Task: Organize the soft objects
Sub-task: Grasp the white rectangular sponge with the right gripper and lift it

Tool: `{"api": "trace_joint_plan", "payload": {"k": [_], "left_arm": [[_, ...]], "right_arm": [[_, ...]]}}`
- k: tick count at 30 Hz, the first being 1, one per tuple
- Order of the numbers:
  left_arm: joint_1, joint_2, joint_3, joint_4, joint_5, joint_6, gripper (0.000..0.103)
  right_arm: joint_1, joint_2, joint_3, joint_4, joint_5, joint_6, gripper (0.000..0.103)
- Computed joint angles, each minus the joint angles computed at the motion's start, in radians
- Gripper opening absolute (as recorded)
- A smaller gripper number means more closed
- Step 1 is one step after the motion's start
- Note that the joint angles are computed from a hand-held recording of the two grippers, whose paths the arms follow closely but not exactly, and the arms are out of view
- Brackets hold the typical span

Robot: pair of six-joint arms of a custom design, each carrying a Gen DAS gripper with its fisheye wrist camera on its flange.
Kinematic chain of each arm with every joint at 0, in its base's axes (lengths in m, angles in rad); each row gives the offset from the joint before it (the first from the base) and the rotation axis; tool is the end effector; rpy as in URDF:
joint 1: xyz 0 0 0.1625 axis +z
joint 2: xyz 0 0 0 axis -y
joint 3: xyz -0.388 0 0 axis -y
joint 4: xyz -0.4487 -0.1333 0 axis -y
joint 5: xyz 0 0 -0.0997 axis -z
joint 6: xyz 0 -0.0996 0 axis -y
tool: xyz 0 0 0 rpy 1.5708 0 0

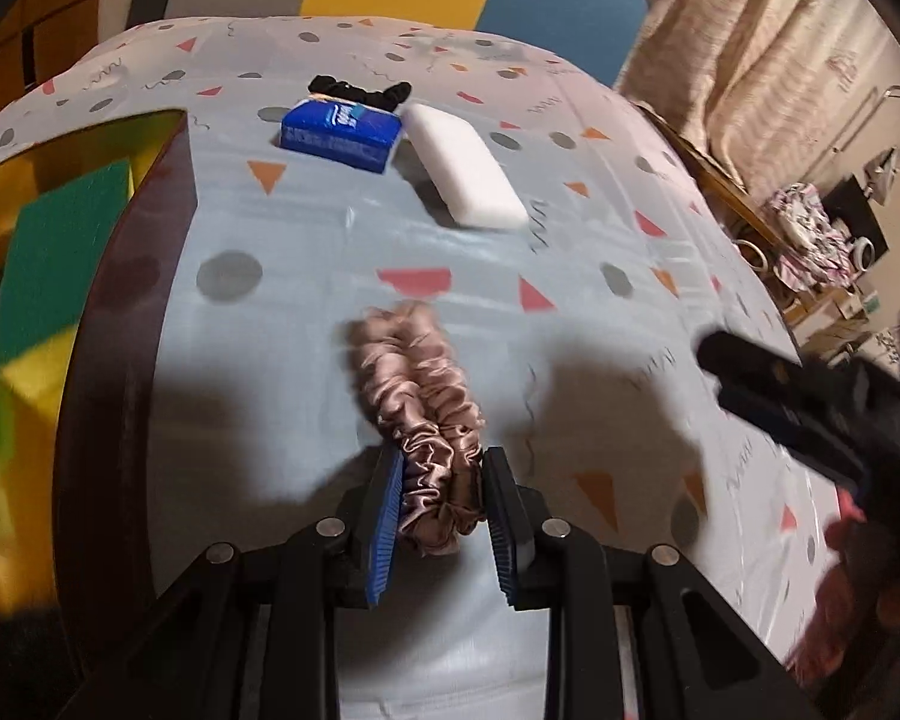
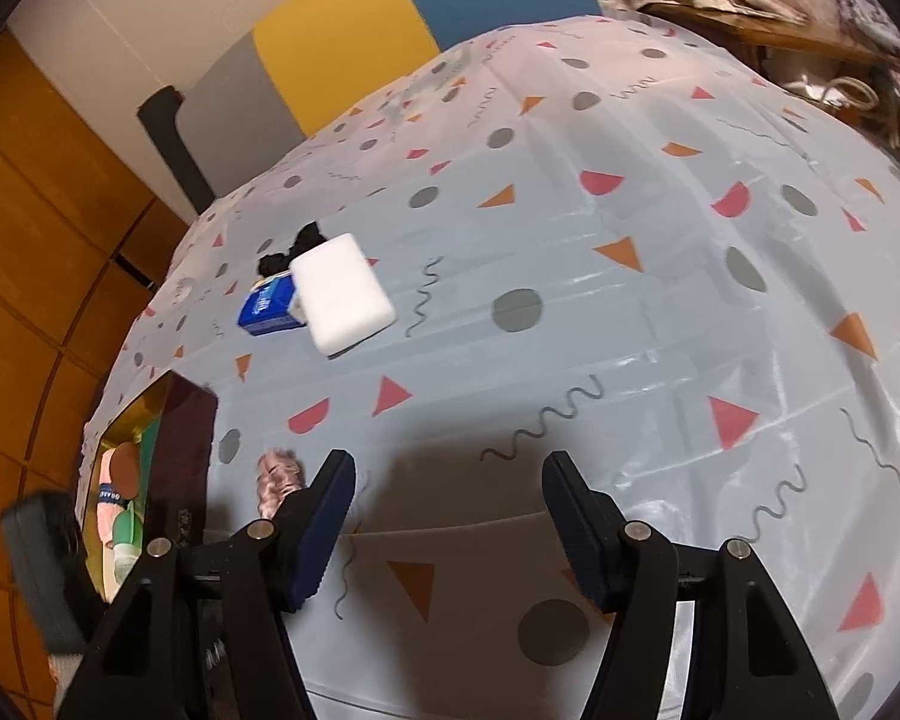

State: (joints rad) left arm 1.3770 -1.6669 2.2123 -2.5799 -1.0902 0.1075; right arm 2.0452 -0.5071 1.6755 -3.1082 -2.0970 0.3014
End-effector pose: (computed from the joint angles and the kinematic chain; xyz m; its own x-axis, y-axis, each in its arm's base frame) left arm 0.0845 -0.5007 0.2815 -0.8862 0.0622 -0.4591 0.2689 0.8760 -0.4003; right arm 0.3660 -0.5303 -0.1063 -0.9401 0.0230 0.3403 -0.1539 0.8617 -0.4835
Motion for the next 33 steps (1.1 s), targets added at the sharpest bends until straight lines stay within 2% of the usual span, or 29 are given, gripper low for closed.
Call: {"api": "trace_joint_plan", "payload": {"k": [4,8,11,13,16,20,26,28,29,30,31,33], "left_arm": [[-0.008,-0.037,0.057,-0.051,0.003,0.092,0.026],[-0.008,-0.063,0.093,-0.089,-0.008,0.157,0.026],[0.0,-0.071,0.099,-0.1,-0.025,0.185,0.026],[0.0,-0.069,0.101,-0.109,-0.028,0.205,0.026],[0.003,-0.077,0.106,-0.109,-0.038,0.217,0.026],[0.012,-0.093,0.109,-0.092,-0.055,0.223,0.026],[0.02,-0.087,0.099,-0.082,-0.066,0.222,0.026],[0.022,-0.085,0.098,-0.084,-0.068,0.224,0.026],[0.023,-0.083,0.098,-0.088,-0.068,0.229,0.026],[0.023,-0.083,0.099,-0.091,-0.069,0.233,0.026],[0.024,-0.081,0.099,-0.096,-0.071,0.236,0.026],[0.023,-0.086,0.104,-0.097,-0.071,0.236,0.026]], "right_arm": [[0.009,0.028,-0.023,-0.009,0.006,-0.063,0.066],[0.03,0.074,-0.057,-0.073,-0.016,-0.176,0.066],[0.038,0.113,-0.102,-0.104,-0.036,-0.25,0.079],[0.037,0.139,-0.148,-0.091,-0.041,-0.279,0.08],[0.021,0.19,-0.253,-0.036,-0.014,-0.284,0.08],[0.005,0.291,-0.434,0.071,-0.037,-0.31,0.08],[-0.02,0.405,-0.647,0.204,-0.019,-0.325,0.08],[-0.024,0.43,-0.691,0.237,-0.012,-0.336,0.076],[-0.025,0.439,-0.706,0.257,-0.01,-0.338,0.071],[-0.025,0.446,-0.72,0.28,-0.013,-0.337,0.061],[-0.025,0.453,-0.729,0.298,-0.019,-0.336,0.057],[-0.023,0.45,-0.715,0.285,-0.025,-0.345,0.057]]}}
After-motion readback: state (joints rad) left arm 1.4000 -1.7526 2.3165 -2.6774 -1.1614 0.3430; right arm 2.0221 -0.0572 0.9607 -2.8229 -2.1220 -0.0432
